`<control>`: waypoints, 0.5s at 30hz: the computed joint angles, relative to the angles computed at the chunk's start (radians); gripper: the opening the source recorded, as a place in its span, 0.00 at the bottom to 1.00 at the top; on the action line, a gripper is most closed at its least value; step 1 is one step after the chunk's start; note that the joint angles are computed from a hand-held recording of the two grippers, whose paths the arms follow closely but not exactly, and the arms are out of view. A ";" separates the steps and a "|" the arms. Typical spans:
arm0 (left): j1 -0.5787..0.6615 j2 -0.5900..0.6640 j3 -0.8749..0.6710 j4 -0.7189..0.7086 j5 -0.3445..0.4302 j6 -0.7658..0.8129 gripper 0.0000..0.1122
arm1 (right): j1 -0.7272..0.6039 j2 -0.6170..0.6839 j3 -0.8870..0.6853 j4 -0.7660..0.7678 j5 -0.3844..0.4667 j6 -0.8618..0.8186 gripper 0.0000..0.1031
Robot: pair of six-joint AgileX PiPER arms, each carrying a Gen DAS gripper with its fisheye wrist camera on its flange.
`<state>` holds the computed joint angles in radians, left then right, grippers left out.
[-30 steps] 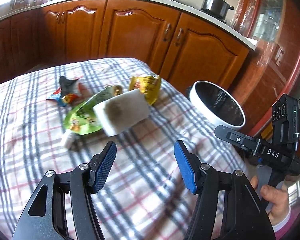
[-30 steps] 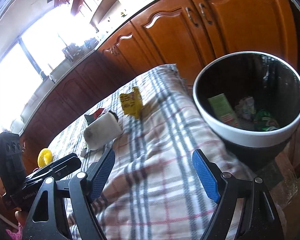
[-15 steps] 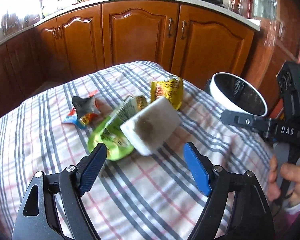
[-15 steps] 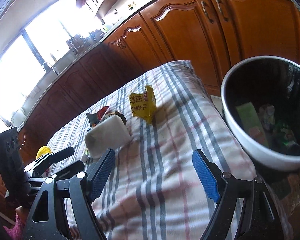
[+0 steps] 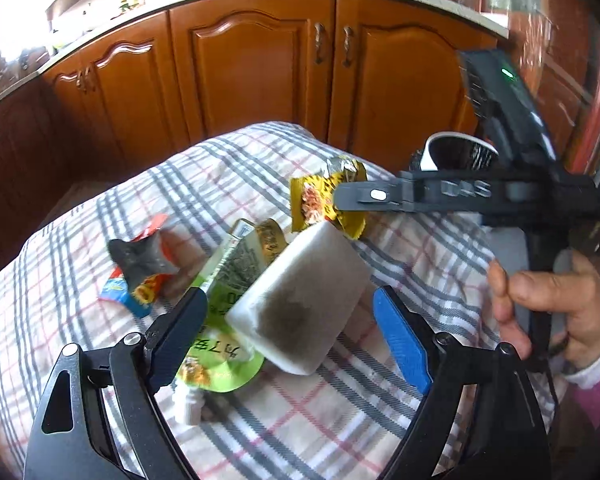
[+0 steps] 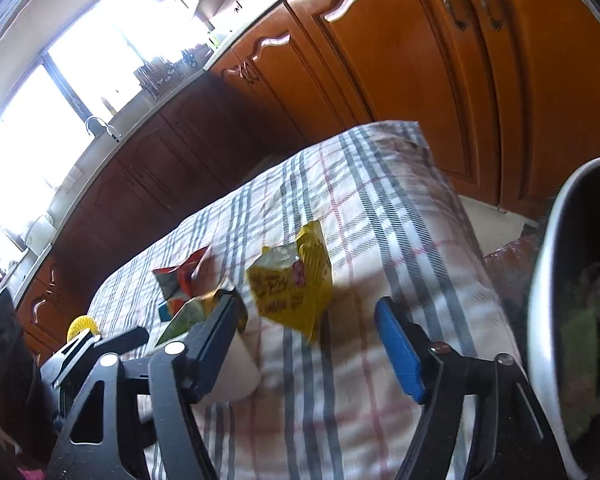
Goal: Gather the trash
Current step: 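Grasp the white foam block with the left tool while the right tool grasps the yellow snack bag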
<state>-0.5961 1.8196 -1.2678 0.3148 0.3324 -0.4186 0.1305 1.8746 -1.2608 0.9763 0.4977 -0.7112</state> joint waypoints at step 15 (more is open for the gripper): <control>-0.047 -0.074 0.085 -0.012 -0.012 -0.075 0.19 | -0.033 -0.146 0.170 0.180 -0.013 -0.214 0.08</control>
